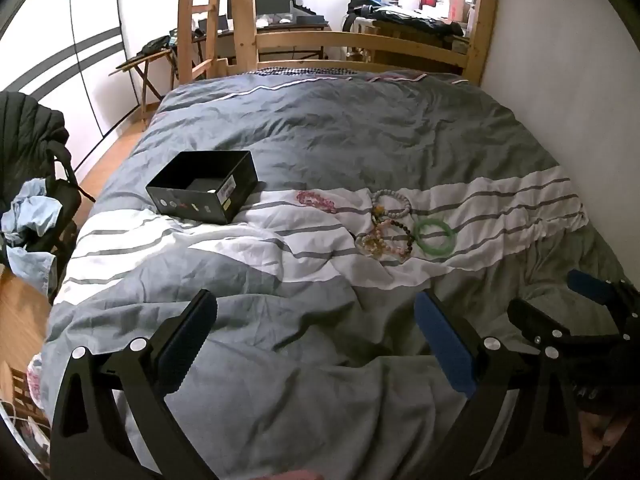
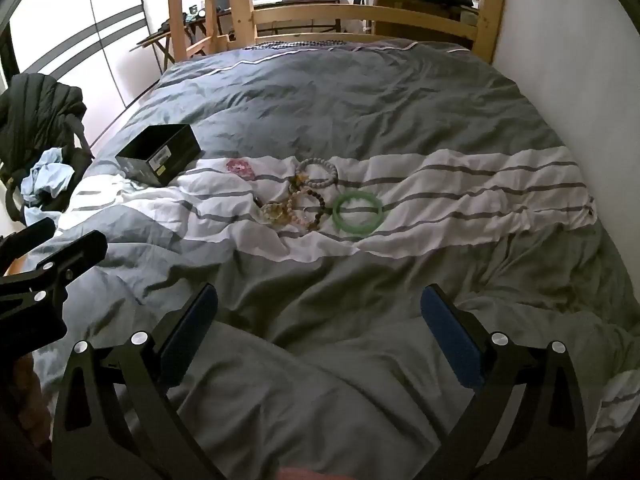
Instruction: Organize jewelry
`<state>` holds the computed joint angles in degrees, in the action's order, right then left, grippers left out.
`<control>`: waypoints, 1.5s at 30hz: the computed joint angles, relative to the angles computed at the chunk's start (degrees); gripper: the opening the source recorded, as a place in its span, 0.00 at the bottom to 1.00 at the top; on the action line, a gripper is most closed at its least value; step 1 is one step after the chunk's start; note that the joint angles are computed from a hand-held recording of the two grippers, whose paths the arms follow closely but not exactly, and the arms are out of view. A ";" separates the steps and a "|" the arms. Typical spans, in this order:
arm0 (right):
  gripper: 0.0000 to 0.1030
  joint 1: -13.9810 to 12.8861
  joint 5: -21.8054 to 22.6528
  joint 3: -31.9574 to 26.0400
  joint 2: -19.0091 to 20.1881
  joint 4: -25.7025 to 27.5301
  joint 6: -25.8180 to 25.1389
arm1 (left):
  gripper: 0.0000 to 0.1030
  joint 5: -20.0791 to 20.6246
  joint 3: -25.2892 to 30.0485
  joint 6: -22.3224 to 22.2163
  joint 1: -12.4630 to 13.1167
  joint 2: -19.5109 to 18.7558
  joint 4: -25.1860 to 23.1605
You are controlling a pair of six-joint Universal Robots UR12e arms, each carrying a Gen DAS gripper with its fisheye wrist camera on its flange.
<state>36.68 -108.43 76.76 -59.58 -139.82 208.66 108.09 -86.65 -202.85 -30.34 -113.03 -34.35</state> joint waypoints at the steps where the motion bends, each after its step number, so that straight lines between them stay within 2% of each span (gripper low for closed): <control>1: 0.97 0.01 -0.04 0.00 0.01 -0.05 -0.02 | 0.94 -0.20 0.03 -0.04 0.03 0.01 -0.15; 27: 0.97 -0.01 0.56 -0.13 0.21 0.07 0.03 | 0.94 -0.68 -0.71 0.38 0.07 -0.26 0.34; 45: 0.97 0.02 0.52 -0.28 0.31 0.44 0.13 | 0.94 -1.16 -0.03 -0.52 0.23 -0.19 -1.37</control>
